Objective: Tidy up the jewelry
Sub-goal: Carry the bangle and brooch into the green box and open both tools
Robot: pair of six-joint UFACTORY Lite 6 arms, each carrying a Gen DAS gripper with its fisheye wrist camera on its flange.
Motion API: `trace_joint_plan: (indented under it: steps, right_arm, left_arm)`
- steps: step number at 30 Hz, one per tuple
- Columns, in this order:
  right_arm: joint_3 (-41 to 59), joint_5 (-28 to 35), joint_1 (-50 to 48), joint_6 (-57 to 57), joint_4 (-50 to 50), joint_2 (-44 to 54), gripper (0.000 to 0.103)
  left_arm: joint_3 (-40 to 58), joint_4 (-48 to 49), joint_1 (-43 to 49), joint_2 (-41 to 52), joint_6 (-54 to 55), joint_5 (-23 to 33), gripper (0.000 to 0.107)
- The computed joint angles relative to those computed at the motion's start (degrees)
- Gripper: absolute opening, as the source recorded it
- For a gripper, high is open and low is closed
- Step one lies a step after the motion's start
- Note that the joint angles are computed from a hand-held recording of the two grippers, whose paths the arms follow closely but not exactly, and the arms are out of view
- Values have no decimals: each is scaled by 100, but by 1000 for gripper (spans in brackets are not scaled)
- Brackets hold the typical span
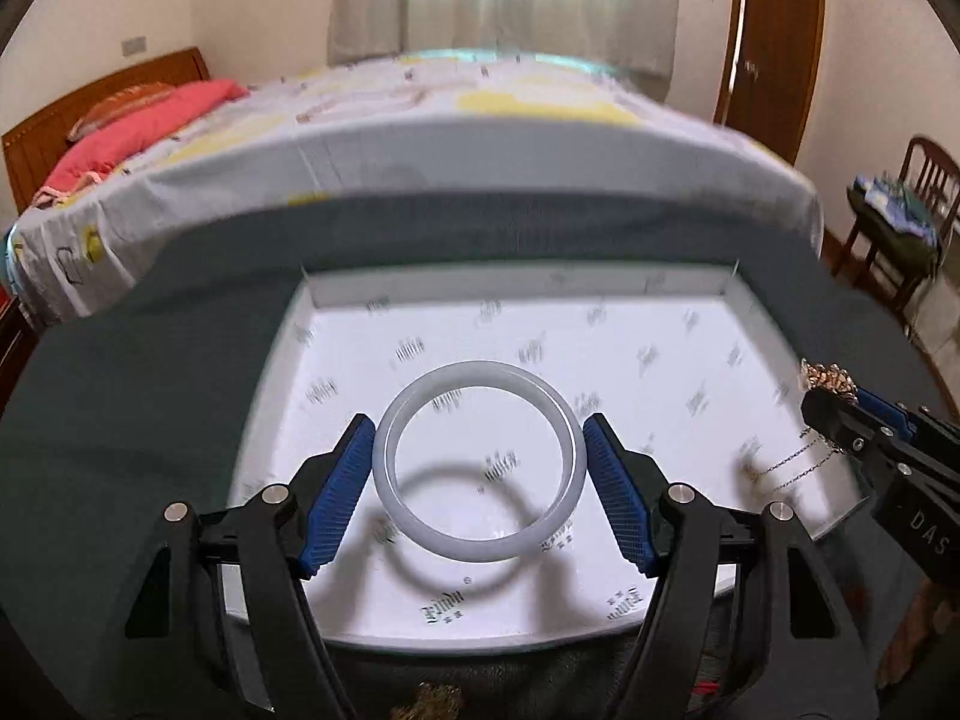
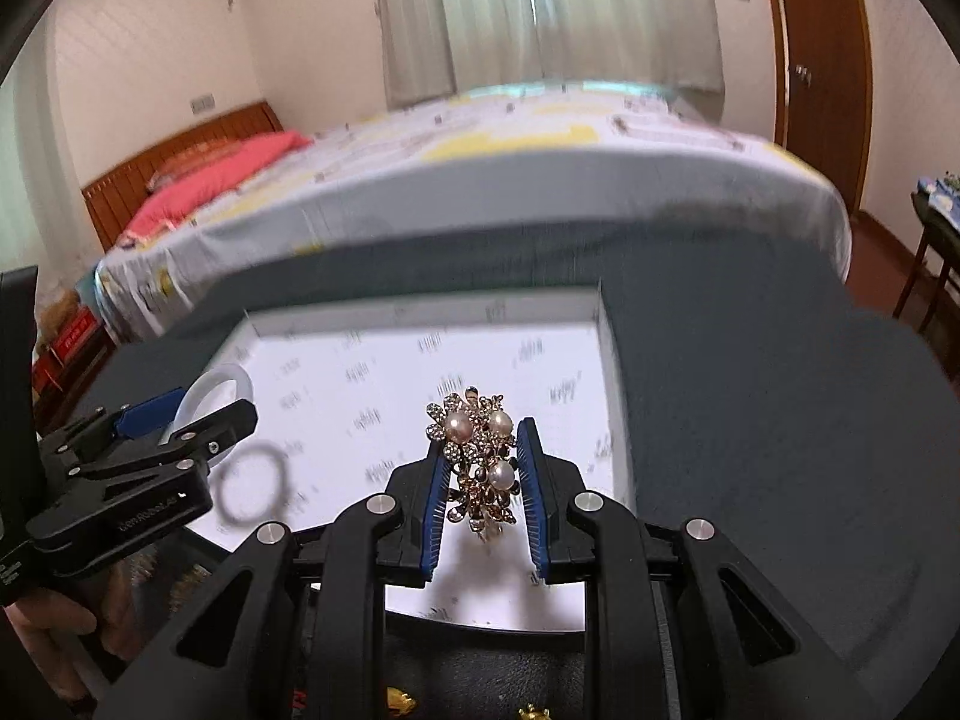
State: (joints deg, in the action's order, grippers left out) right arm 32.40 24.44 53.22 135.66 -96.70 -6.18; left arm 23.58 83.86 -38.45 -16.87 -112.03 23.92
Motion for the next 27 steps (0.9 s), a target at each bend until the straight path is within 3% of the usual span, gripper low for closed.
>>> trace_joint_plan:
  steps: [4, 12, 14, 17, 24, 27]
  right_arm:
    - [29, -219, -156, 442, -416, 427, 23]
    - [191, -199, -193, 154, -231, 750, 25]
    - [181, -280, -269, 288, -392, 752, 35]
    - [158, -170, -191, 294, -366, 722, 47]
    - [-149, 79, 252, -311, 537, 15, 47]
    - [-333, 452, 801, -690, 1228, -401, 47]
  left_arm:
    - [15, 786, 286, 549, -714, -346, 69]
    - [1, 1781, 588, 987, -1615, -664, 70]
    - [4, 1791, 496, 1002, -1637, -560, 71]
    - [-7, 1685, 365, 946, -1539, -459, 77]
    - [-355, 569, 28, 65, -571, -193, 83]
    - [-762, -678, -371, -851, 410, 183, 83]
